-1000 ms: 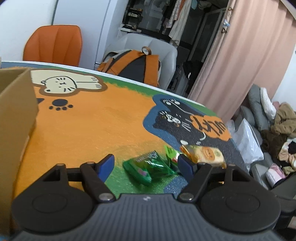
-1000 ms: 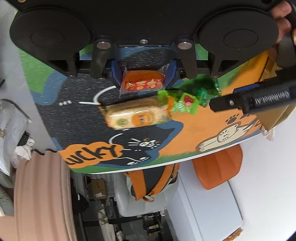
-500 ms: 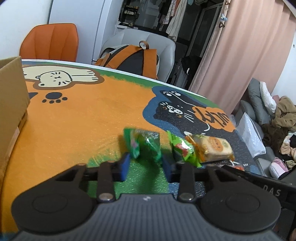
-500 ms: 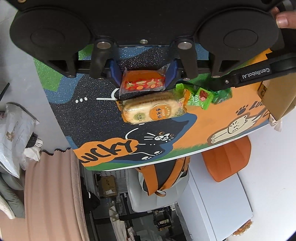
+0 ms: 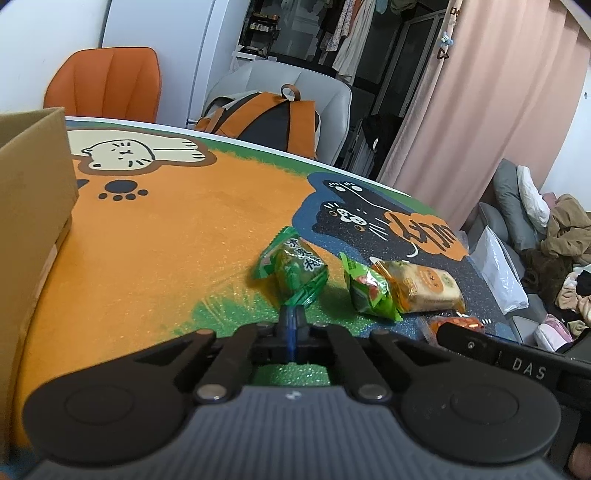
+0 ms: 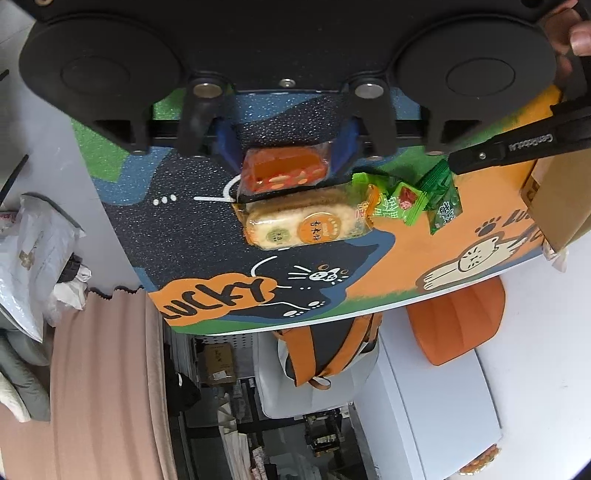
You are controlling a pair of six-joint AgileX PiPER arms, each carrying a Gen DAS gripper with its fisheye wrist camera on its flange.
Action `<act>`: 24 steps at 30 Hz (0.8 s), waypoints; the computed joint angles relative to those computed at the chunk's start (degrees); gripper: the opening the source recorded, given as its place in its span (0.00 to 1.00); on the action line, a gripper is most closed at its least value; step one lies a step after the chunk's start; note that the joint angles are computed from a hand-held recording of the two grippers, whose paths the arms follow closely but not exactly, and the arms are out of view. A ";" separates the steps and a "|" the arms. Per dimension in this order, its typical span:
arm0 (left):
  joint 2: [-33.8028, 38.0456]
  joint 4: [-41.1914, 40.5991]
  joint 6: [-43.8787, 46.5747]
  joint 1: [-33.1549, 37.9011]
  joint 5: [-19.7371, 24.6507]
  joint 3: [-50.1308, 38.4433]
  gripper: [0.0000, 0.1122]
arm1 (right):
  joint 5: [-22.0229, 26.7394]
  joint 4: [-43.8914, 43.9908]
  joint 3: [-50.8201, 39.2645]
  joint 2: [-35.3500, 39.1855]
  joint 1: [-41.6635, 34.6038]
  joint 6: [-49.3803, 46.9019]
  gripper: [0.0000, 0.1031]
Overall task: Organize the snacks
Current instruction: 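Grasp the green candy with the left tool while the right tool grasps the orange jelly pack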
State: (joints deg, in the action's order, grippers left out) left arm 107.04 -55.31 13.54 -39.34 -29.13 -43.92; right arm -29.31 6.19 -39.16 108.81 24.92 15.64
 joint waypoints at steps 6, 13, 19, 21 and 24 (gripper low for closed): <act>-2.14 -9.33 7.24 -0.13 1.03 -1.08 0.06 | -1.20 -3.66 1.32 -0.52 -1.14 3.87 0.47; -1.62 -14.17 10.60 -1.17 -2.72 -3.75 0.52 | -2.42 -5.89 2.34 -1.20 -1.98 5.65 0.47; 0.41 -17.15 15.45 0.69 -0.91 -8.32 0.58 | -2.18 -6.30 1.07 -1.00 -3.08 6.11 0.47; 1.08 -17.10 15.59 1.08 -0.92 -9.60 0.66 | -2.07 -6.77 0.43 -0.66 -3.43 6.52 0.47; 2.86 -18.94 18.01 0.95 -2.08 -12.15 0.68 | -1.74 -7.83 -0.47 0.15 -3.84 7.47 0.47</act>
State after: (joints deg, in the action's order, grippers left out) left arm 109.90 -74.26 31.55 -38.38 -31.20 -56.07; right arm -31.05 -1.64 -39.63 108.97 21.08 23.11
